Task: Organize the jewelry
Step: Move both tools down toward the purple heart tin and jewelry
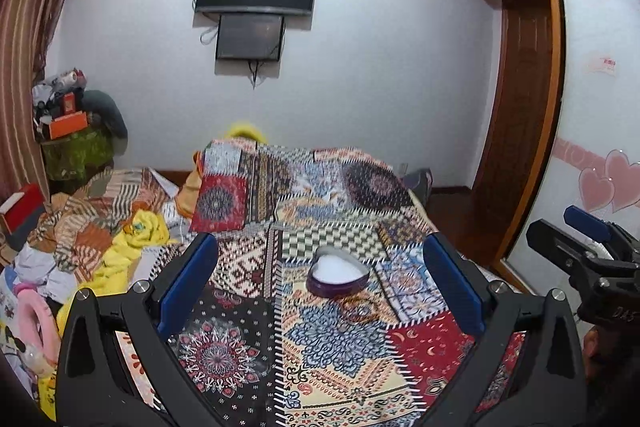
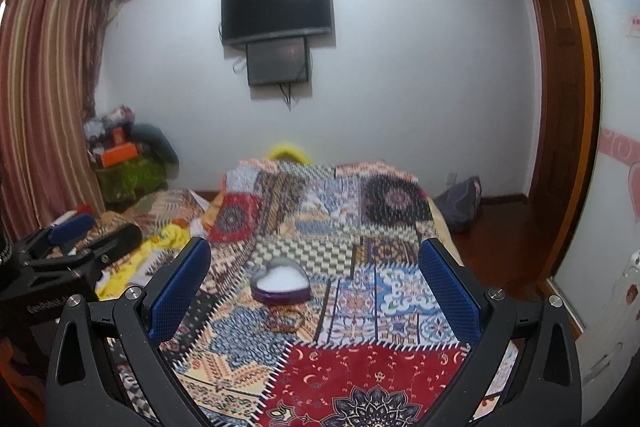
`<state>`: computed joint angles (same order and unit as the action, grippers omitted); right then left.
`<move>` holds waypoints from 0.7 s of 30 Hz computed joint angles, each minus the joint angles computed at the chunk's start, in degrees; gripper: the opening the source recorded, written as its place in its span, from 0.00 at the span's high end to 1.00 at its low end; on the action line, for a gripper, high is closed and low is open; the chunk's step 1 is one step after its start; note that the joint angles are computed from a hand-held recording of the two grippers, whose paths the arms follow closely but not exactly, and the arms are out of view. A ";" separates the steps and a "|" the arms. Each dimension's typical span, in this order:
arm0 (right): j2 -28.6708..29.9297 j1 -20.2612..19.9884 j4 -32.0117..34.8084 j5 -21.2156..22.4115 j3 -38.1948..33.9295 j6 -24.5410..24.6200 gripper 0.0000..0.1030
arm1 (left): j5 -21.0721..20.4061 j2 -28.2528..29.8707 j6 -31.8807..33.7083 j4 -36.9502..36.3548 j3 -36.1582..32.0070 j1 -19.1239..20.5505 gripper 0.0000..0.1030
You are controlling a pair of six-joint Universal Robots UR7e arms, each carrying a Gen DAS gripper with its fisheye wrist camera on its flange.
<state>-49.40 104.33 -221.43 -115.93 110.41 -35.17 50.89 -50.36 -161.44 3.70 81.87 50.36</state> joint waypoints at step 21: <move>1.81 -7.92 26.83 -0.14 -5.71 5.57 0.15 | 3.66 21.13 -11.64 33.83 -27.16 9.49 0.43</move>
<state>-47.59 96.42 -194.60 -116.06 104.70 -29.60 54.56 -29.23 -173.09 37.52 54.71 59.85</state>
